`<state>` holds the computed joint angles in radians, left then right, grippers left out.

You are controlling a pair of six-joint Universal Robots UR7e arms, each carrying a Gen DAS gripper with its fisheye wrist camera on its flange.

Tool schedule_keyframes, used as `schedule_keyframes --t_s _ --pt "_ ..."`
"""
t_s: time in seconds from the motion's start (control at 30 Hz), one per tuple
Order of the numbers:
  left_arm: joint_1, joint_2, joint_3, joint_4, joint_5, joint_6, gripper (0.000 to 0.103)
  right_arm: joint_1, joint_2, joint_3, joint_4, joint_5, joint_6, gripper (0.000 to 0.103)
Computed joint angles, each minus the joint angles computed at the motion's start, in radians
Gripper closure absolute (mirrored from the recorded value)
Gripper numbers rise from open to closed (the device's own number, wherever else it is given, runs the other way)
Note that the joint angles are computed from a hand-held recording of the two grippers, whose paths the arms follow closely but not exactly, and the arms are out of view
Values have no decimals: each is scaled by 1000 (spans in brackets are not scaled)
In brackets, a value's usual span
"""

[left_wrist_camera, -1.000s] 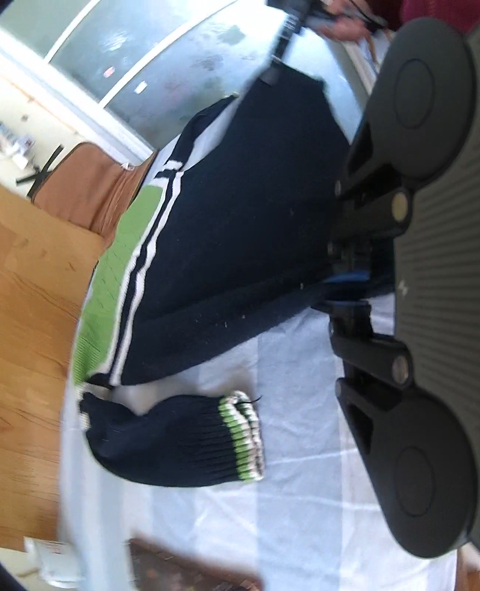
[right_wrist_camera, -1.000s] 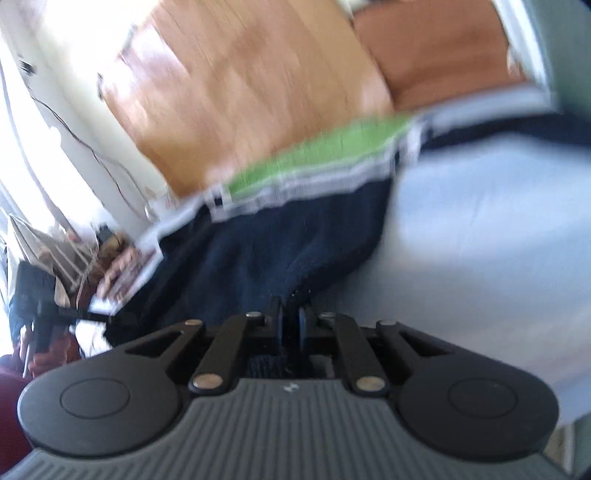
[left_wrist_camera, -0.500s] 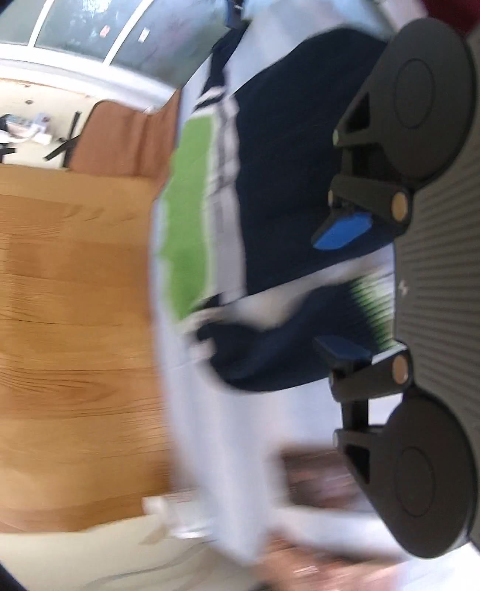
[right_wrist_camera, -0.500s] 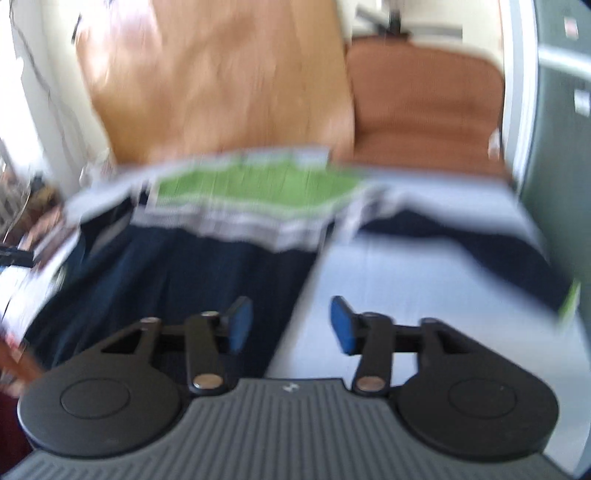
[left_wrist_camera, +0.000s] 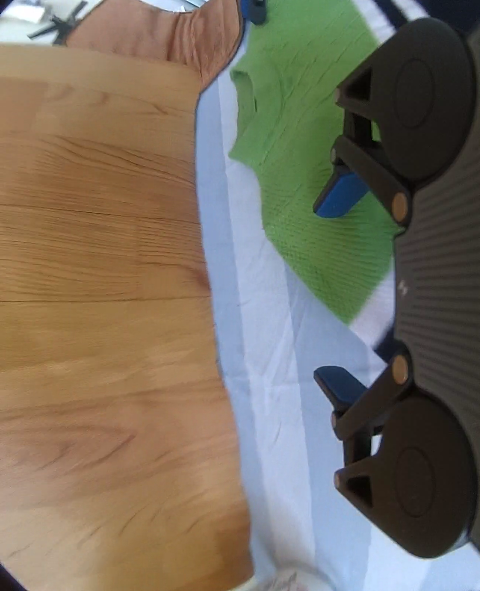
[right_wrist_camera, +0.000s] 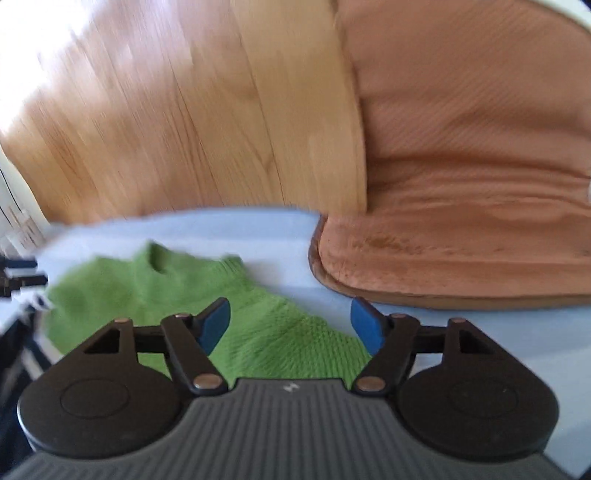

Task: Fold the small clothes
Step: 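Grasp the hem with both grippers and flip the sweater over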

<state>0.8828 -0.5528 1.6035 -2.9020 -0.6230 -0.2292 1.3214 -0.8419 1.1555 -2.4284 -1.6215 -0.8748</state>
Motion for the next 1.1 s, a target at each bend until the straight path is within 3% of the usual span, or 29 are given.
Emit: schedule_keyframes --t_s 0.1,0.13,0.17,0.2,0.23,0.27,0.3,0.4,0.5,0.6,0.63,0.7,0.77,0.8,0.87,0.9,0.97,1.1 --pt "14 40 -33 -10 -31 39 17 2 11 20 -45 -7 -68 28" --pt "14 52 -39 -12 -33 57 23 4 0 46 -71 -15 -108 39" --pt "12 61 -41 -23 -37 79 39 6 -9 68 -92 -15 -143 61" --pt "6 67 -30 -69 -35 112 53 8 -24 92 -100 -17 -152 69" --pt "-1 72 -23 -95 -29 140 61 14 -38 121 -129 -30 -163 84" --pt "-9 79 -19 -115 -11 162 78 20 -49 154 -181 -45 -191 87" --pt "-18 87 -18 -124 15 170 85 29 -52 194 -265 -58 -240 89" --pt "-38 97 -22 -147 64 167 88 52 -56 280 -493 -42 -381 91" --pt "-54 108 -35 -265 96 203 89 67 -45 277 -592 27 -396 91" --pt "-65 153 -80 -383 175 282 94 75 -7 249 -666 43 -408 91" --pt "-60 167 -97 -374 193 285 94 74 12 234 -677 31 -412 91" --pt "-40 166 -112 -230 193 176 94 74 55 201 -670 -24 -404 91" --pt "-21 184 -134 -130 205 124 89 76 93 170 -621 -117 -389 85" --pt "-33 209 -147 -142 258 160 83 74 105 172 -638 -142 -403 84" --pt "-46 237 -163 -152 318 230 74 71 92 209 -714 -126 -437 59" --pt "-55 232 -156 -134 331 229 68 70 70 218 -691 -108 -416 56" --pt "-72 209 -121 -141 328 206 67 63 -2 243 -607 -53 -319 55" --pt "-114 149 -46 -221 260 120 67 18 -150 281 -393 70 -49 55"
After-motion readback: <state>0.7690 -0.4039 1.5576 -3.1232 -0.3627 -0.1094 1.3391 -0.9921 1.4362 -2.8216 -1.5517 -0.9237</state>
